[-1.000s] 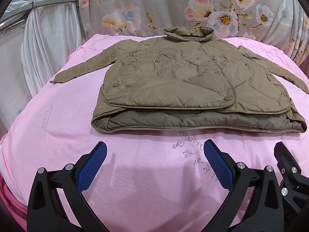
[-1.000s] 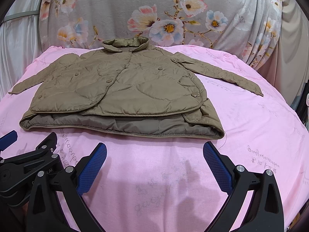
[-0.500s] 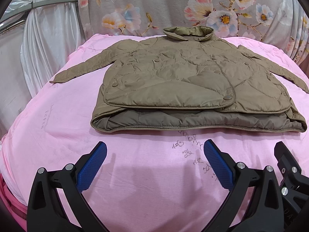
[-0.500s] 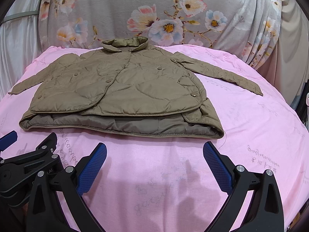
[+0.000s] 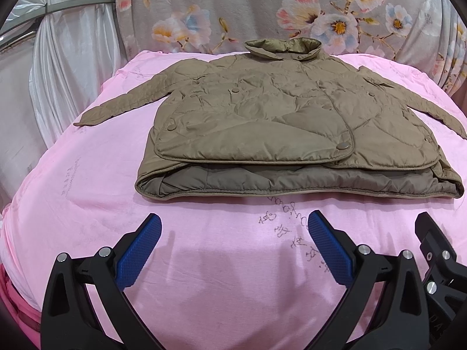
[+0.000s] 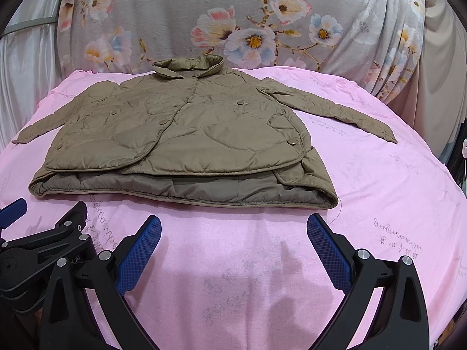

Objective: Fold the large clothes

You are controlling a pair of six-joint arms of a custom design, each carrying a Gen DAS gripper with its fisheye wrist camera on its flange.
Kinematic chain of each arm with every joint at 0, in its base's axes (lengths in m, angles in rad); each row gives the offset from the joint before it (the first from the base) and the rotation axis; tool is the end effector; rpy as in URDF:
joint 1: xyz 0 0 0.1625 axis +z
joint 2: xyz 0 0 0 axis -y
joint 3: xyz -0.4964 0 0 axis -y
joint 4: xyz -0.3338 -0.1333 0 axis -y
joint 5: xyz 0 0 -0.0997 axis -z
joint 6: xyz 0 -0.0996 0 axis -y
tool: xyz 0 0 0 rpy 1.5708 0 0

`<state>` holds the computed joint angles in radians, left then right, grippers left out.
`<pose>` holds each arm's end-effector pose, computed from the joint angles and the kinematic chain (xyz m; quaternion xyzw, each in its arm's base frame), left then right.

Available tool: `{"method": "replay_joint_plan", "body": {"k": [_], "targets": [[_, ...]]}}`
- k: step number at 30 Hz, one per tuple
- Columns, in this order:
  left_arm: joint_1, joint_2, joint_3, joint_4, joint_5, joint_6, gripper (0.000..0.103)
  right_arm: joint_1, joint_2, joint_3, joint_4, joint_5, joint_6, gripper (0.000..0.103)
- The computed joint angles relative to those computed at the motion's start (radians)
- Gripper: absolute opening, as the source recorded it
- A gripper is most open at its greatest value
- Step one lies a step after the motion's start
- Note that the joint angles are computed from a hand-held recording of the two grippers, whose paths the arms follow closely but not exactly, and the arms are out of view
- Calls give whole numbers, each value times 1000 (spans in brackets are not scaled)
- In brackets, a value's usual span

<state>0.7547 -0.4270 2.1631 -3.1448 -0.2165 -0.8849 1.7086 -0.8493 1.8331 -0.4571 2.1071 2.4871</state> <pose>-0.2003 -0.5049 0.0016 0.0240 0.7781 -0.4278 0.4594 0.1553 -0.5202 0.1281 0.2006 -0.8221 0.4062 0.3449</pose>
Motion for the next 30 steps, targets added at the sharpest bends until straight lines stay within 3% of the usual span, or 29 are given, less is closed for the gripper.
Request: {"method": "replay_joint_plan", "body": {"k": [30], "targets": [[5,-18,3,67,-2,-53,98,-4,16,-21,27,7,8,98]]}}
